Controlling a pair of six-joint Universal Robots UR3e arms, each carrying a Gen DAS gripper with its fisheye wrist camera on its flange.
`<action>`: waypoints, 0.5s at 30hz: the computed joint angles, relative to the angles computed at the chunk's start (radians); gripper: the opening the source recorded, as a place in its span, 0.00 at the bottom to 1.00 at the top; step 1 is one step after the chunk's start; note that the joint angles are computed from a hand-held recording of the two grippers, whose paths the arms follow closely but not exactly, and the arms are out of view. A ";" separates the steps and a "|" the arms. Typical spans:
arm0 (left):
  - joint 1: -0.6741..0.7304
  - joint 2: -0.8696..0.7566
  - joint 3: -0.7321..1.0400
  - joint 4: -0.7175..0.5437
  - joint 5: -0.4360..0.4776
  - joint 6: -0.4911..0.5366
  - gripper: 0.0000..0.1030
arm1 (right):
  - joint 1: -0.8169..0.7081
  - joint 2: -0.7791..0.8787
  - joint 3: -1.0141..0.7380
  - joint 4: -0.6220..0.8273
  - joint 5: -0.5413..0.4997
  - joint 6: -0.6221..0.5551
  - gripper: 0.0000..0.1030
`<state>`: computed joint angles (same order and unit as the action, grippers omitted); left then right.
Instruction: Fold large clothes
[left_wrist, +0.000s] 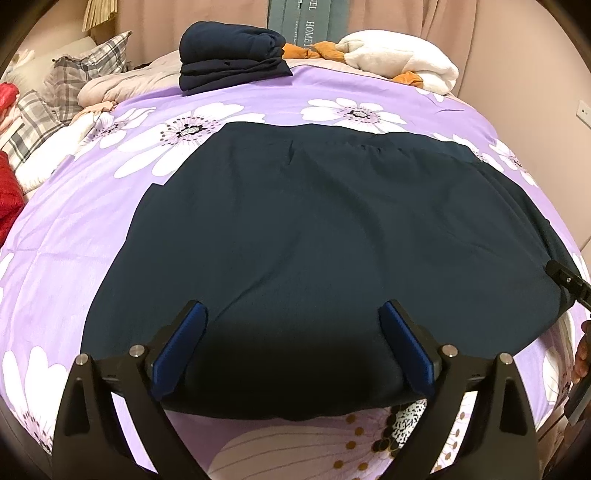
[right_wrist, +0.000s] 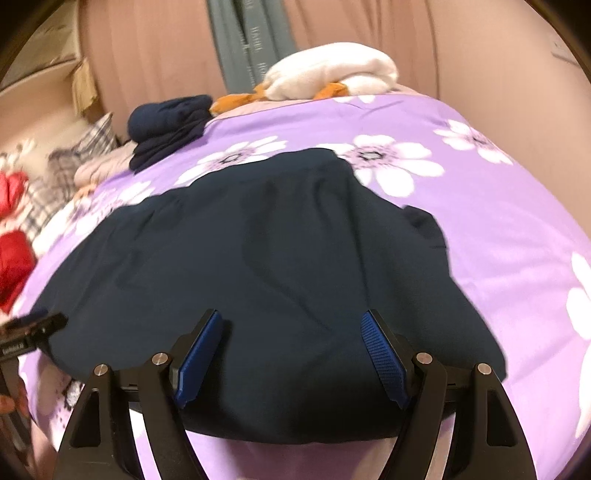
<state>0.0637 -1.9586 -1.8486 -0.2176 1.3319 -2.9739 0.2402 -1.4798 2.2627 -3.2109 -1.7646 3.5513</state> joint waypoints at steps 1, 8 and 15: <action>0.003 0.001 -0.003 -0.002 -0.004 -0.001 0.95 | -0.011 -0.013 0.019 -0.011 0.015 0.006 0.74; 0.014 0.023 -0.032 0.003 -0.012 -0.003 0.96 | -0.019 -0.043 0.069 -0.039 0.020 0.027 0.74; 0.030 0.047 -0.060 -0.003 -0.025 0.005 0.97 | -0.026 -0.063 0.093 -0.043 0.023 0.031 0.74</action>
